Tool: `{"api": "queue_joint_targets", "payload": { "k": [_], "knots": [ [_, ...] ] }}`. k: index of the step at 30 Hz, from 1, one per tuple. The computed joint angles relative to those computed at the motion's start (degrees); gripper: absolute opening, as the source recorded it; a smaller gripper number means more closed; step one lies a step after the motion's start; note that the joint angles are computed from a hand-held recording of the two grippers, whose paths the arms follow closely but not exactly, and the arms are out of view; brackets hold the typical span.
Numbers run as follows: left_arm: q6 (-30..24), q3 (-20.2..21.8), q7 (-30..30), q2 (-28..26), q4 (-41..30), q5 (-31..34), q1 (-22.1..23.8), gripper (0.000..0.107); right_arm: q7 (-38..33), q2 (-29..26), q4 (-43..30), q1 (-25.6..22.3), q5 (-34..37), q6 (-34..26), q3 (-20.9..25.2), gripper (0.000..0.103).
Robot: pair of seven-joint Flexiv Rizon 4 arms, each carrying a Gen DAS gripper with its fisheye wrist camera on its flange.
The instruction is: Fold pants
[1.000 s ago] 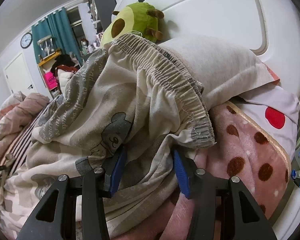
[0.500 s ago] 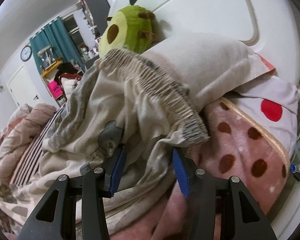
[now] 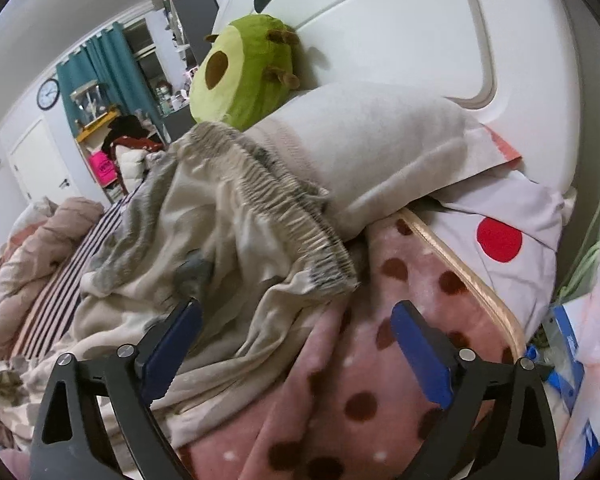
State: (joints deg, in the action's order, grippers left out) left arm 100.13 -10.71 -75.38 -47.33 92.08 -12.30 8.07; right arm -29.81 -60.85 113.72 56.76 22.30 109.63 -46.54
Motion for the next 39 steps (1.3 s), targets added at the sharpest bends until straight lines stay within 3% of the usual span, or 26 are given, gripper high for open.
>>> {"api": "queue_joint_targets", "payload": {
  "k": [2,7,10,12,13,16,17,19,22,24,27,30,33,35,39],
  "knots": [
    [-1.0,-1.7,1.2,-1.1,-1.4,0.8,0.3,0.053,-1.9,1.0,-1.1,-4.0,-1.9,2.9,3.3,0.095],
    [-3.5,-6.1,5.0,-3.9,-5.3,1.8,1.0,0.053,-5.2,2.5,-5.6,-11.0,-3.4,2.4,9.0,0.095],
    [-5.4,-5.5,6.6,-5.3,-8.1,1.0,-0.6,0.053,-5.7,2.7,-7.9,-16.2,-5.6,7.4,14.7,0.097],
    [-6.1,-5.4,7.4,-5.9,-9.2,0.3,-1.1,0.053,-8.4,2.2,-9.7,-16.2,-2.7,6.4,15.1,0.092],
    [-6.5,-5.5,7.8,-6.2,-9.7,0.0,-1.4,0.053,-9.1,2.1,-10.0,-16.2,-2.1,6.8,15.3,0.083],
    [-7.1,-5.2,9.0,-6.7,-10.7,-0.6,-2.2,0.053,-10.3,2.5,-9.8,-16.8,-1.7,11.4,17.4,0.035],
    [-7.0,-5.5,9.4,-6.6,-10.6,-0.7,-2.1,0.053,-12.3,3.0,-10.0,-15.7,0.9,10.7,17.2,0.025],
    [-6.7,-6.6,10.5,-6.6,-10.4,-0.8,-1.7,0.053,-14.0,2.6,-9.8,-12.9,4.6,10.5,14.8,0.017],
    [-6.2,-7.1,11.6,-6.4,-10.1,-0.8,-1.7,0.053,-15.3,2.5,-9.4,-10.8,10.6,14.3,13.8,0.014],
    [-5.7,-8.5,12.3,-6.3,-9.5,-0.6,-1.0,0.053,-17.2,2.5,-8.9,-7.5,15.4,13.6,10.8,0.013],
    [-5.6,-9.9,13.2,-6.2,-8.7,-0.6,-0.1,0.053,-20.7,0.9,-8.2,-0.1,23.2,9.3,2.8,0.011],
    [-6.4,-13.3,15.0,-6.4,-7.6,-0.1,2.1,0.053,-19.3,-2.1,-5.6,7.6,28.6,5.0,-6.5,0.010],
    [-7.8,-16.8,17.8,-7.2,-7.0,0.0,4.0,0.054,-15.4,-7.9,-2.3,14.4,30.8,-2.8,-17.0,0.010],
    [-8.6,-18.2,19.4,-7.9,-6.9,-0.3,4.5,0.054,-10.0,-11.5,0.7,17.4,27.6,-8.3,-22.6,0.010],
    [-14.4,-19.6,22.4,-9.9,-8.7,-3.0,4.6,0.059,-10.7,-8.1,1.0,16.1,24.8,-11.5,-22.4,0.010]
  ]
}}
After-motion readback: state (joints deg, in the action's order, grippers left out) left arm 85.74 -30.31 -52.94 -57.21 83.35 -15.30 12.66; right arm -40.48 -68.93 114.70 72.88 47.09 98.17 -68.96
